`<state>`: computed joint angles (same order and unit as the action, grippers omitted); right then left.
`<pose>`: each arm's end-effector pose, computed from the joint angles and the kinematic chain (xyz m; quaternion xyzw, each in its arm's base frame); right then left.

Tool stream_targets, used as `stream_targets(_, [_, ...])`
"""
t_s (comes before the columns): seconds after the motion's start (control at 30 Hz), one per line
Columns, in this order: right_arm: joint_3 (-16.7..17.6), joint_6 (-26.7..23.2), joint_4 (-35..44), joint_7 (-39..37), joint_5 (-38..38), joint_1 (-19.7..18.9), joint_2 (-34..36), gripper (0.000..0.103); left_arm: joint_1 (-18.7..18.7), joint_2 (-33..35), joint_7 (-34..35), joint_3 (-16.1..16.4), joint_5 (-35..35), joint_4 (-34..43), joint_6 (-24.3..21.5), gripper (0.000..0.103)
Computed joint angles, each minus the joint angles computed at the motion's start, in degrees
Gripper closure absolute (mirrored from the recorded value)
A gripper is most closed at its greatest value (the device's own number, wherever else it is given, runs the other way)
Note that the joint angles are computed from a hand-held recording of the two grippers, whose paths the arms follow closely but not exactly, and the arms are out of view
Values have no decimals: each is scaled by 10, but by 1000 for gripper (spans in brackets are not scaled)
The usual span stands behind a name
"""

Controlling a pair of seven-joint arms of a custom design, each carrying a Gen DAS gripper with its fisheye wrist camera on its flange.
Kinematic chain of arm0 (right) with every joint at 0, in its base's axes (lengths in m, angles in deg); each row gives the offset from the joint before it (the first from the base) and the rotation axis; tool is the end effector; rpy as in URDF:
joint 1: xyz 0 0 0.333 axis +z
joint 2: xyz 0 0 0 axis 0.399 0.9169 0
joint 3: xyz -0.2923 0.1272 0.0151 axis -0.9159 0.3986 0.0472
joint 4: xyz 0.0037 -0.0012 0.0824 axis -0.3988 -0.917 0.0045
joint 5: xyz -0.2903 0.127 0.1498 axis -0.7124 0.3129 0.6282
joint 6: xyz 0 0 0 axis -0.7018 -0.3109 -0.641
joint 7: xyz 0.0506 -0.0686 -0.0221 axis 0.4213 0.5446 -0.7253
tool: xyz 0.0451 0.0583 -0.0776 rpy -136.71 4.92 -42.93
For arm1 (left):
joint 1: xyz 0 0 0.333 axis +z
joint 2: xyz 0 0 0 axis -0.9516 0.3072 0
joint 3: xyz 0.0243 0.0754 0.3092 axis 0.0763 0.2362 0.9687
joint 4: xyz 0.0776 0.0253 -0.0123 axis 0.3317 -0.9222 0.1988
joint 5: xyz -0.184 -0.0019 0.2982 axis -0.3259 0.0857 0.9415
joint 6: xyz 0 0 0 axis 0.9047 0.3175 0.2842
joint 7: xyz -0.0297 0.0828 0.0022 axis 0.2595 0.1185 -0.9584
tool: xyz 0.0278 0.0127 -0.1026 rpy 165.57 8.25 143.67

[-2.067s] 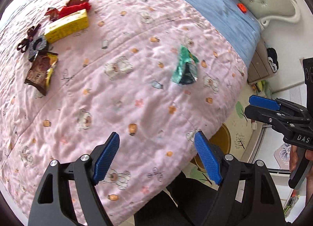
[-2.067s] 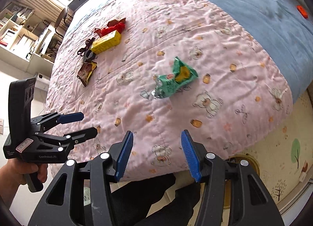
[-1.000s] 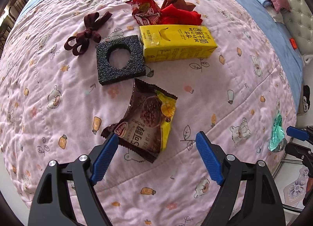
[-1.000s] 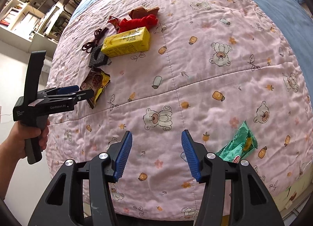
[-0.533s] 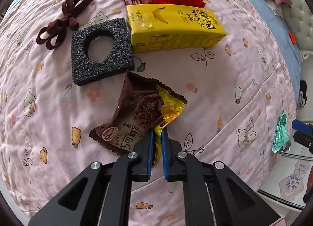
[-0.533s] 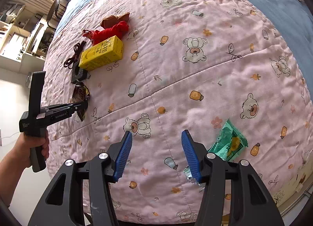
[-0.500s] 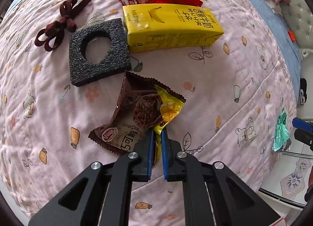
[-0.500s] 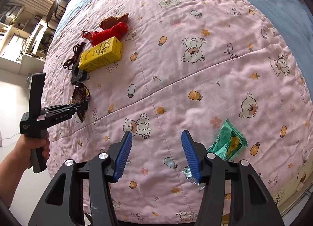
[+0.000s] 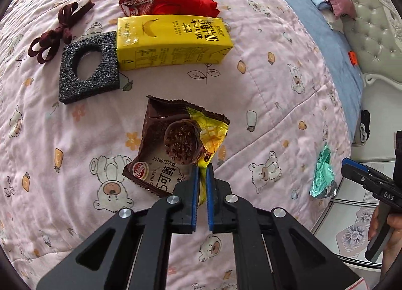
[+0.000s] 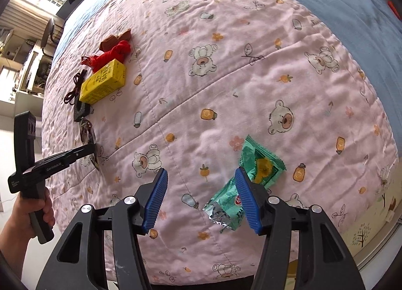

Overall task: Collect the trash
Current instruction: 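Grasp the brown cookie wrapper with the left gripper while the right gripper grasps the green wrapper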

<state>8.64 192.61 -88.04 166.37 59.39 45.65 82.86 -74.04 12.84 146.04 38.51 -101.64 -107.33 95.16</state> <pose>0.4377 0.2656 0.4860 -0.4685 0.8684 0.0228 0.1608 0.6269 -0.1759 0.4445 0.4827 -0.8562 0.1267 0.1339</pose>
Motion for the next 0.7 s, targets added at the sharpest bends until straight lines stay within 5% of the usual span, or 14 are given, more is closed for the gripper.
stream_targets(0.37, [10, -28, -52, 78, -4, -7, -37, 39, -2, -34, 18, -13, -55, -27, -11, 98])
stream_targets(0.63, [5, 9, -73, 77, 39, -5, -23, 40, -9, -49, 24, -13, -82, -39, -18, 98])
stream_targets(0.7, [3, 4, -70, 68, 50, -3, -14, 62, -9, -53, 26, -12, -84, -42, -20, 98])
